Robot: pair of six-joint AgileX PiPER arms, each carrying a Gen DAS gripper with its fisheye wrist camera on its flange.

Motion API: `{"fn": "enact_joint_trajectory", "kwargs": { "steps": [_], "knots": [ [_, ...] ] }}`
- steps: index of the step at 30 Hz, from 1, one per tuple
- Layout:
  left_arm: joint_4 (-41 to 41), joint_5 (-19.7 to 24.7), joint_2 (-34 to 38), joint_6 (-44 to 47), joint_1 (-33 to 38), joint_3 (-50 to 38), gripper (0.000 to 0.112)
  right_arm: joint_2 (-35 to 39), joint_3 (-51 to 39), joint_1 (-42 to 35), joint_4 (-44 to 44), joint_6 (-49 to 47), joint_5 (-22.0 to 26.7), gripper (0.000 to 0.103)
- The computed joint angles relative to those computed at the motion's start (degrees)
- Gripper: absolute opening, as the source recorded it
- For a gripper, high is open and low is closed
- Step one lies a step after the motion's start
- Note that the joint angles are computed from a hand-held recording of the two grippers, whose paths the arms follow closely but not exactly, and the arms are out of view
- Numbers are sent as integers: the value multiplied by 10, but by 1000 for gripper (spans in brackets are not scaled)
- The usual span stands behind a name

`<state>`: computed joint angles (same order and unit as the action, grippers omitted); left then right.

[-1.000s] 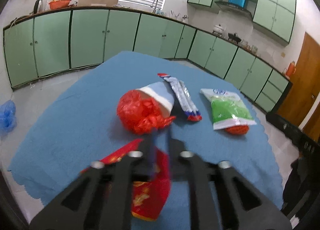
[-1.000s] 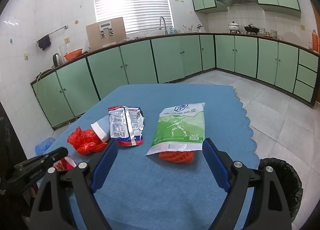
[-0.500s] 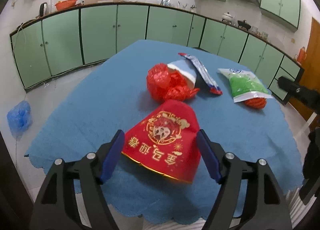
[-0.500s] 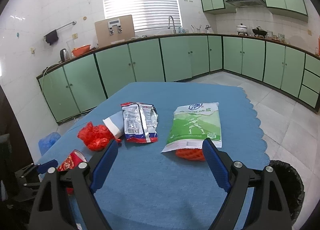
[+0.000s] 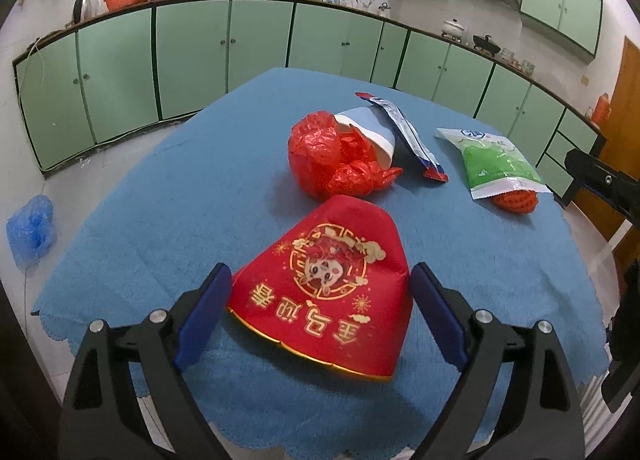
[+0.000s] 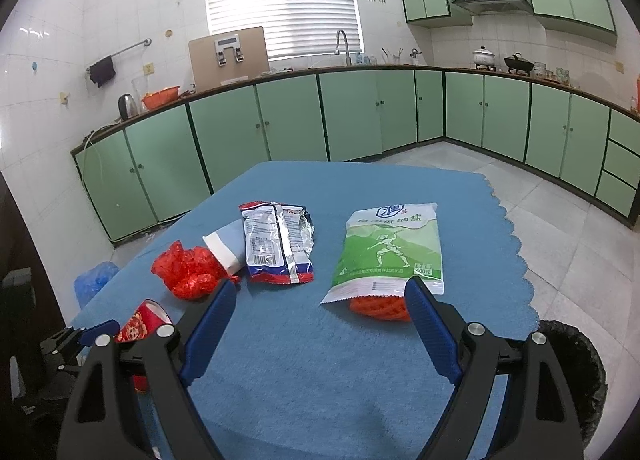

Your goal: Collect trash

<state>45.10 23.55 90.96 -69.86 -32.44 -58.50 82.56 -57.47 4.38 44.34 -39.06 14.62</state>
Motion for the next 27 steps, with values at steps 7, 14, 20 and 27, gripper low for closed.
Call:
{"fn": "enact_joint_trajectory", "kwargs": {
  "steps": [7,14,20,27],
  "knots": [
    [-29,39,39,48,-3,-39,91,1,1,-2,5,-8,-2,85],
    [-51,14,38,64,17,-35,40,2,0,-4,7,-12,-4,85],
    [-77,-11,33,89,31,-31,29,3,1,-4,8,-15,-2,85],
    [-52,18,41,74,12,-52,50,6,1,-7,7,-15,3,85]
  ]
}}
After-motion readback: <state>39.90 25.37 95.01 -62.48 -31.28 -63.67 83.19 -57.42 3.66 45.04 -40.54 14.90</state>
